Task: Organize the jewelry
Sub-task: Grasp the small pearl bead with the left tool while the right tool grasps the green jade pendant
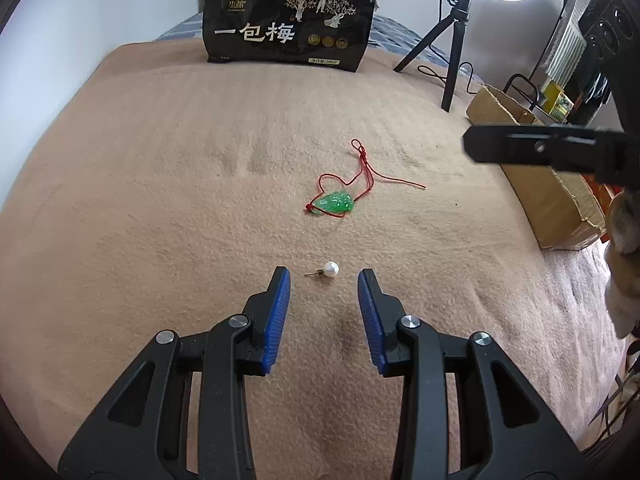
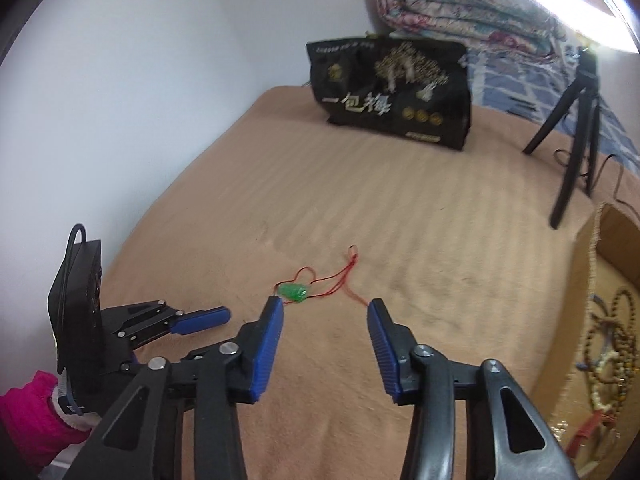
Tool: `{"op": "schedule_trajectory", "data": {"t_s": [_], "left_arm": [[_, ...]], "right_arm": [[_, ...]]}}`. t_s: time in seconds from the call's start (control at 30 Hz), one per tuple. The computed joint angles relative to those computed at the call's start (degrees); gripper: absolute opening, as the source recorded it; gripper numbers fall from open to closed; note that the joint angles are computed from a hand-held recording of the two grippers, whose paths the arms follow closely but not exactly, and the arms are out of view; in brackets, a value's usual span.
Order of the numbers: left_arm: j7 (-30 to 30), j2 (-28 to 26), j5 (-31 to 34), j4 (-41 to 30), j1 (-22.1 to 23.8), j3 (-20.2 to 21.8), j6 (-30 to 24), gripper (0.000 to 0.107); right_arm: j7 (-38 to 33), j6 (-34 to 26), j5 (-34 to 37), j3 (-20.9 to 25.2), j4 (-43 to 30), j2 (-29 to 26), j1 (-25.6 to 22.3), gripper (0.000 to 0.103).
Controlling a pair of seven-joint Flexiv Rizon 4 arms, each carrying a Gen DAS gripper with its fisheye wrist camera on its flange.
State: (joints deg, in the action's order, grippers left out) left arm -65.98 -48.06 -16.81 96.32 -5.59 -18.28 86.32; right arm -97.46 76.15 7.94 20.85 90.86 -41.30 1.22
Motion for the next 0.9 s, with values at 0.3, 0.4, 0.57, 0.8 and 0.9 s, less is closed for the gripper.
{"op": "schedule_trajectory", "data": {"t_s": [0.3,0.4,0.57,0.8,0.9], "left_arm": [[-2.38,-1.05,0.14,-1.86,-2.23,2.8,-0.1,0.023],[-3.27,-1.43,0.42,-2.55,-2.94,3.97,-0.04,0.015],[-3.6,-1.61,1.2,-2.4,-2.59,4.11,0.64,0.008],[-3.55,-1.31,1.61,-1.55,-1.19,3.48,0.95,0.007],[-3.39,-1.21,1.68,-1.33,-0.71,3.36,1.05,0.007]], "right_arm": [[-0.74,-2.28,-0.19,0.44,-3.97,-3.75,1.12,0.039],[-0.97,-2.75,-0.43,0.14,-4.98,-4.71,1.65,0.038],[-0.95,-3.24,-1.25,-0.84,-6.29,-6.17,2.86,0.037],[0.33,-4.04,-4.22,-3.55,-8.25,-8.0,5.95,0.035],[1.04,-4.26,-5.96,-4.79,-9.25,-8.91,7.39,0.035]]}}
